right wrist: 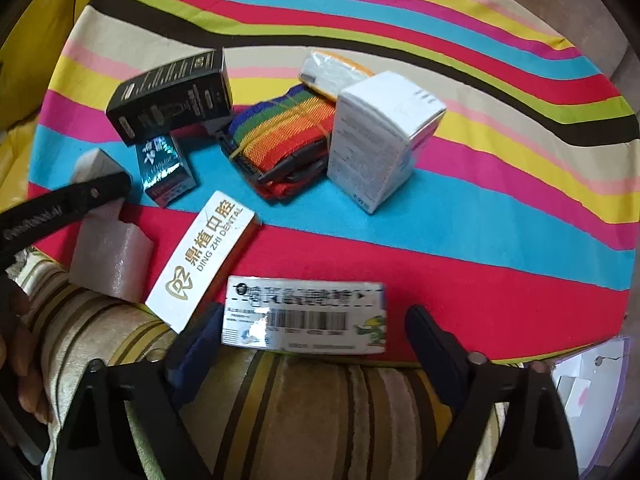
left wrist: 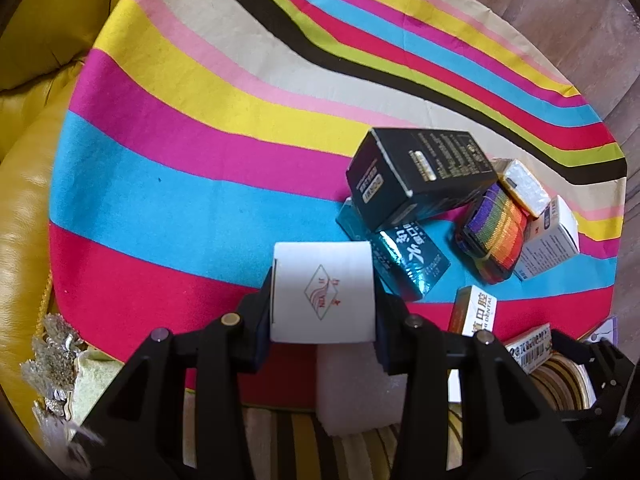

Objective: Organize objects
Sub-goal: 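Grasp the small white logo box with the left gripper while the right gripper grasps the barcode box, then carry both boxes over the purple box and open both grippers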

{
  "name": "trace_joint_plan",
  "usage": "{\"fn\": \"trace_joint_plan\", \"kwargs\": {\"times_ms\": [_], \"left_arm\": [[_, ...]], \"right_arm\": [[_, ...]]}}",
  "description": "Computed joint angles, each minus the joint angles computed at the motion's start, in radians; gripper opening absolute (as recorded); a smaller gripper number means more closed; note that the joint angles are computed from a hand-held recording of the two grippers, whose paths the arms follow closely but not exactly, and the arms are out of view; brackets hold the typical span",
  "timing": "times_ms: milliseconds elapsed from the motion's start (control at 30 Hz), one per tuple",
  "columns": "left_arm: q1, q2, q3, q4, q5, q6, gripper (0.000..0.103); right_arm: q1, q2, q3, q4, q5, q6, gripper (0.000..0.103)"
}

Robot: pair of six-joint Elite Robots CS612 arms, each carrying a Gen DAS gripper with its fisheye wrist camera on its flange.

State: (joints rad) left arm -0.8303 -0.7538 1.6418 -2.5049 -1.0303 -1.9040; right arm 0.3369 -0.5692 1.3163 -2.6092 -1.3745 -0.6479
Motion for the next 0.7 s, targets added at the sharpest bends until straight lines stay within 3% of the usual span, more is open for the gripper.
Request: {"fn": "trace_joint_plan", "kwargs": {"times_ms": [167,367,700], "left_arm": [[-0.020,-0.012,-0.021,0.083,0.072,-0.024,0.044],[-0.038,-0.011,-0.044,0.080,0.106,-0.031,0.044],[-0.048,0.029,-0.148,0.061,0.117,0.114,0.044]], "right_arm": [[-0.017,-0.013,0.027,-0.045,0.038,0.011,0.076],[-0.037,-0.033,0.062,-0.105,0.074,0.026,0.076],[-0.080,-0.053,0.091,-0.150,0.121,0.089,0.076]]}}
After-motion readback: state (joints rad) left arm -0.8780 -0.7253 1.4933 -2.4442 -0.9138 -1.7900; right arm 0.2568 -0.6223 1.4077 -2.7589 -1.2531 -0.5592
